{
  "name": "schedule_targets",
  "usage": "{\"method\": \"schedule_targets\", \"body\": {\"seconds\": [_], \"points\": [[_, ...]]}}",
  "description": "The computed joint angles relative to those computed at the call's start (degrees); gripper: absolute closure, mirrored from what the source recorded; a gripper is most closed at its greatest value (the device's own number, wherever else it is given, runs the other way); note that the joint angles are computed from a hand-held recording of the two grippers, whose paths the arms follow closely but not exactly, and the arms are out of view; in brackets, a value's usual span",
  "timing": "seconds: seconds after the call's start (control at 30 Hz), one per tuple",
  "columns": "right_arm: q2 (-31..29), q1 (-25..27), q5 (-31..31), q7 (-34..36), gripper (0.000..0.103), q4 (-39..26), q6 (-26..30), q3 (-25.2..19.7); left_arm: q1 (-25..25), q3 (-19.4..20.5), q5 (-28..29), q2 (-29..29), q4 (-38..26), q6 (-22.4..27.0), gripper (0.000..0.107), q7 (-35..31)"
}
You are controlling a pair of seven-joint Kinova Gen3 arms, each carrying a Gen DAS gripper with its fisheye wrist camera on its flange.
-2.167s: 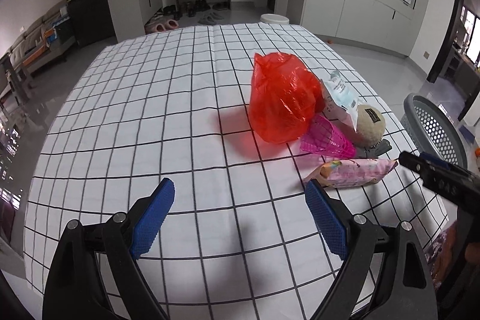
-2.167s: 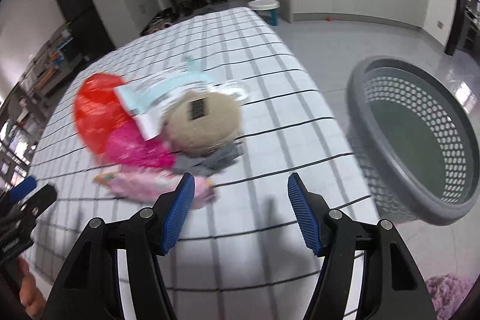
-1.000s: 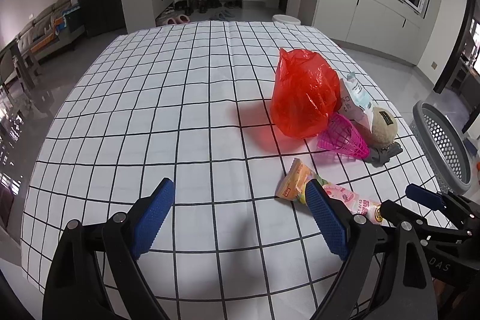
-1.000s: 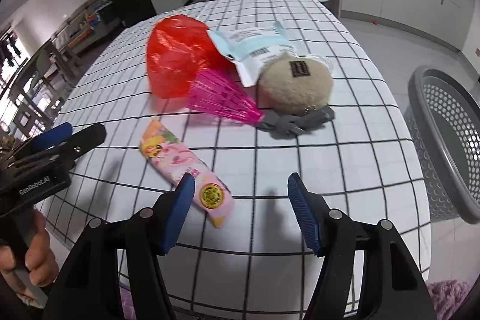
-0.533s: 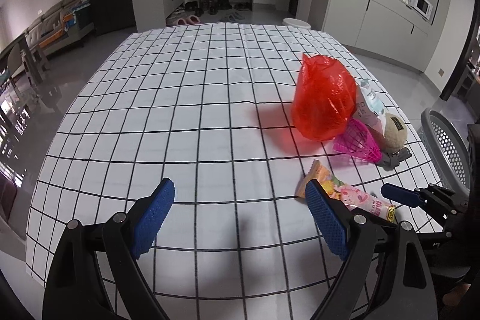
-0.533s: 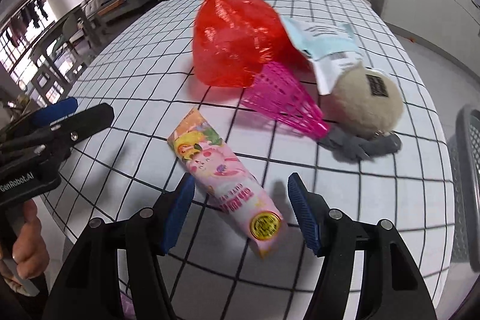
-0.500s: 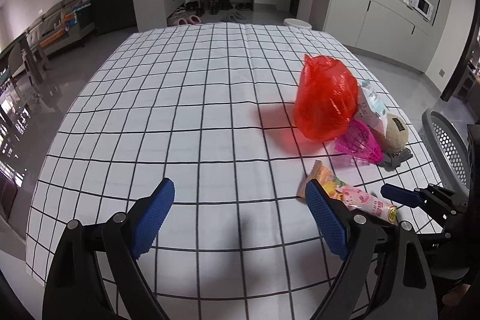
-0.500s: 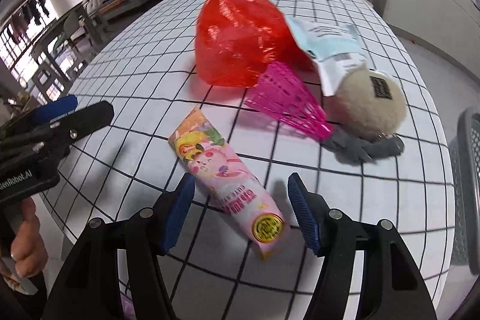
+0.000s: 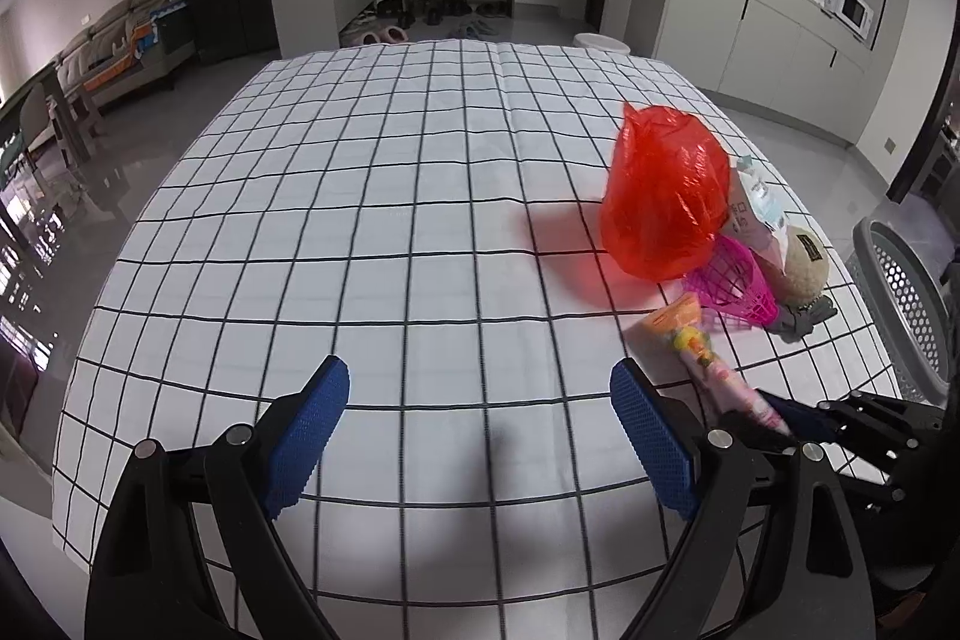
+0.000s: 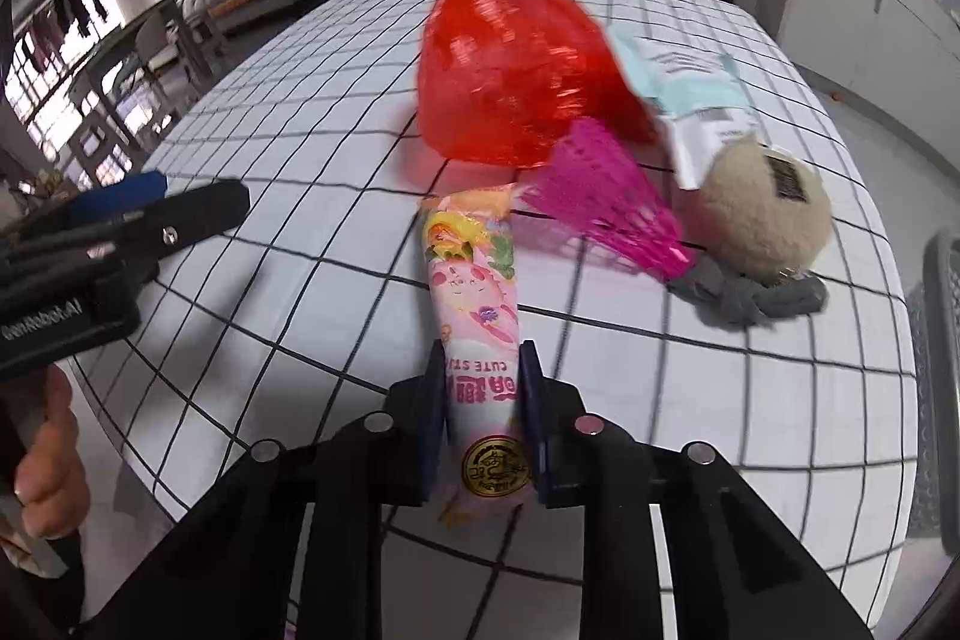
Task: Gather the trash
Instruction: 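Grasp the pink candy wrapper with the right gripper and lift it, then grasp the pink shuttlecock with the left gripper and lift it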
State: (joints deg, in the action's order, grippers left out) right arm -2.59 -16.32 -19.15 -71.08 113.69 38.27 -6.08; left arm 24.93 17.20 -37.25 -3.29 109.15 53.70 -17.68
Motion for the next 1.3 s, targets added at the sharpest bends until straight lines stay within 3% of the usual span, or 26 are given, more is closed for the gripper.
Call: {"method": "schedule_targets", "body": {"seconds": [0.27, 0.63, 0.93, 1.3], "points": [[-7.64, 3.02, -5.21, 5.29, 0.084, 2.30, 2.41, 5.45, 2.16, 0.24, 0.04, 2.74, -2.46, -1.46, 0.019, -1.29], [-13.19, 7.45, -8.65, 8.83, 0.084, 3.64, 3.99, 13.53, 7.83, -1.97, 1.40, 8.69, -8.57, -3.77, 0.019, -4.89], [-11.35, 10.38, -12.84, 13.58, 0.084, 4.62, 4.53, 18.28, 12.89, -3.86, 1.72, 12.71, -12.79, -4.47, 0.018, -7.50], [-8.17, 15.05, -19.39, 20.43, 0.084, 4.88, 6.63, 18.91, 14.24, -7.85, 4.98, 17.67, -15.86, -4.43, 0.017, -8.61]]}}
